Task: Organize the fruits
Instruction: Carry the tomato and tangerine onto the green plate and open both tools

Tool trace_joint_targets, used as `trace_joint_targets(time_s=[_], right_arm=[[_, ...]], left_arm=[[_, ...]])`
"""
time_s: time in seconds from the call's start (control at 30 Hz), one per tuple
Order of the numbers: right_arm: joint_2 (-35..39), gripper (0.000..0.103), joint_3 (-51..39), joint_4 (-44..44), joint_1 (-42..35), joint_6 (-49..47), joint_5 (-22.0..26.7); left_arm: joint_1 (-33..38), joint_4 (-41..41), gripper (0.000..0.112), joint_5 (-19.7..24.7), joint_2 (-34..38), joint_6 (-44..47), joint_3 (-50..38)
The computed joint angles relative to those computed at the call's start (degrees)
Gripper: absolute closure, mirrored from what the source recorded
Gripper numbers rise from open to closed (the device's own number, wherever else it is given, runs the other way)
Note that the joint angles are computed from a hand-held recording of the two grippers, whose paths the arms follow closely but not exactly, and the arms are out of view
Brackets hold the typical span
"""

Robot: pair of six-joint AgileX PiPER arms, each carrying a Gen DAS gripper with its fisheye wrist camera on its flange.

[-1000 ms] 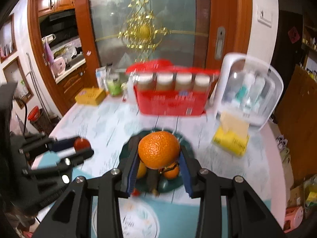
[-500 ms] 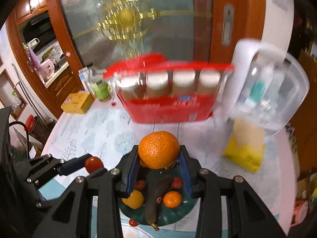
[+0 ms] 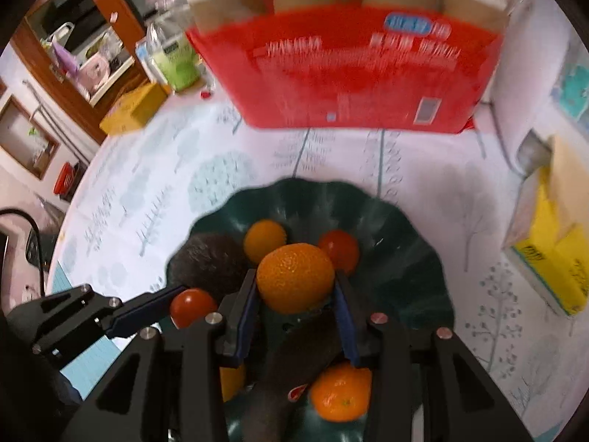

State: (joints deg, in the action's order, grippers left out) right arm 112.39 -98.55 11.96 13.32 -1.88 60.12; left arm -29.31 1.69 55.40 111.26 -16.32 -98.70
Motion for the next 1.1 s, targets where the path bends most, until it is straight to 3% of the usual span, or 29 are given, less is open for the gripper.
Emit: trace_joint_targets(time_s=[0.27,0.33,0.4,0.47,0.87,1.1], right_arm=[[1.77,0.063,1.27,5.02,-3.11,-4.72,-1.25],[1.42,0.062,1.84,4.93,-3.06,-5.51,-1.6],[0.77,0.059,2.58,4.72,-2.85,-6.31,-2.06],[0.04,0.058,3.31,4.62,-2.58,-6.81,-2.61],[-4.36,0.055,6.61,4.61,-1.99,-6.12,-3.72],[-7.7,0.055,8.27,4.03,-2.19,-4.21,-3.87]], left_arm=[[-2.14,2.82,0.082,-0.79,0.57,-0.39,-0.13],[-2.12,2.42,0.073,-0.79,0.25,0.04,0.18],[-2.28,2.33,0.052,-1.12,-0.52,0.11,1.03],[-2.97,3.99,0.047,-1.64,-1.58,-0.95,2.23],[-3.05,2.92,0.033,-0.78,-4.58,-0.34,3.82],[-3.68,3.4,0.033,0.61,-7.11,-0.53,4.33]])
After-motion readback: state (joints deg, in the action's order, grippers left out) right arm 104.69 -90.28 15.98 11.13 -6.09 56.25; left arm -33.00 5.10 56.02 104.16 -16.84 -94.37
